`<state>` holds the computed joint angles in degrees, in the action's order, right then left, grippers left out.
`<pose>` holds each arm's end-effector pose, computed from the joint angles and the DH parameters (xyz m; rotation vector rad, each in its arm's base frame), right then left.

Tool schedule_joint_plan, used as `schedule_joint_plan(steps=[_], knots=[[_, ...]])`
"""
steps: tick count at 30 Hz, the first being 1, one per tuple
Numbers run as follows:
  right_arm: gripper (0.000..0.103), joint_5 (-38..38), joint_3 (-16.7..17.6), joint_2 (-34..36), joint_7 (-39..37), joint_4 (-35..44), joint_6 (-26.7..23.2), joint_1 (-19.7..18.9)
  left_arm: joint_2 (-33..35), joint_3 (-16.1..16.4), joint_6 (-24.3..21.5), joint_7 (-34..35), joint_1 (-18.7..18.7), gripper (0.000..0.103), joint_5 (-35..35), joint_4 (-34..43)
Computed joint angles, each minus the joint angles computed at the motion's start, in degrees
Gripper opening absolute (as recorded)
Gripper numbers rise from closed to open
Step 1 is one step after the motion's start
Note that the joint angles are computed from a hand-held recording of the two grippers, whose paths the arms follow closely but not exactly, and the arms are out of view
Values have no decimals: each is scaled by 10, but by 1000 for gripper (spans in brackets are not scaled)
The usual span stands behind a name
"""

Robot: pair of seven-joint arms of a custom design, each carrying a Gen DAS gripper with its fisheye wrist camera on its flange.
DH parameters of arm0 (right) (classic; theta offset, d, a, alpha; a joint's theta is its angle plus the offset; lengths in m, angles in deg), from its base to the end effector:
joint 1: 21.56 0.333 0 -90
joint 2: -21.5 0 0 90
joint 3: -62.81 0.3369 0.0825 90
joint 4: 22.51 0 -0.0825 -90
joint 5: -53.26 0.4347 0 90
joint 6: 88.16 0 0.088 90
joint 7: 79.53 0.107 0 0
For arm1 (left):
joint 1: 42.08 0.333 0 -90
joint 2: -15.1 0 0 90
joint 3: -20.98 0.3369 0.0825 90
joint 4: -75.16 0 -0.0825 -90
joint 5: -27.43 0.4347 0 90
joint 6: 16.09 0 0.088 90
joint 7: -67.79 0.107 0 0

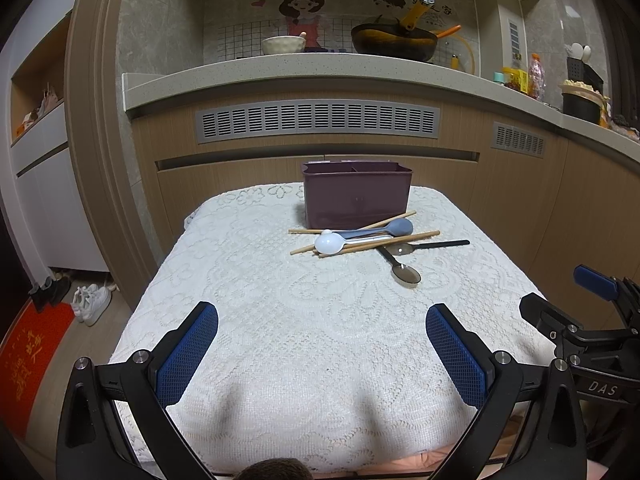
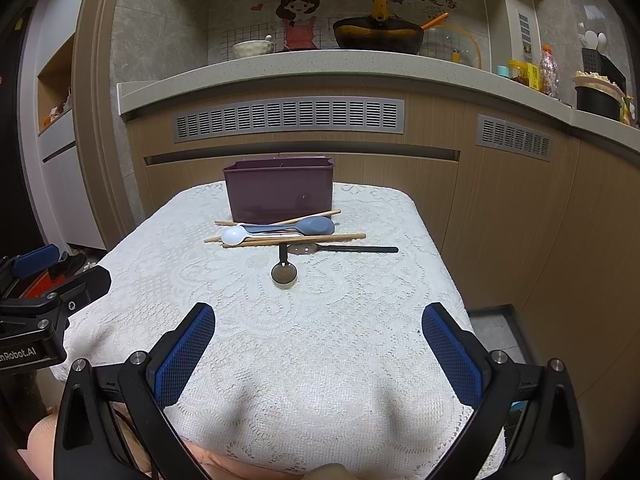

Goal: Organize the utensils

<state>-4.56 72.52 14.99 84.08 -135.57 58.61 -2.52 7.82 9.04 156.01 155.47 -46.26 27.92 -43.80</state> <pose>0.5342 0.3126 0.5995 -1.5195 1.6780 -0.9412 0.5849 -0.1764 0.6156 -1.3935 1.8169 -1.0558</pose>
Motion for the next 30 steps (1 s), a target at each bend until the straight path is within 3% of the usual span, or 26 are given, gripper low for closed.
schedule_joint_plan(steps=[30], knots=[[103,-3,-7,15,-20,24,-4,-1,35,9,-17,32,-16,103,-20,47]])
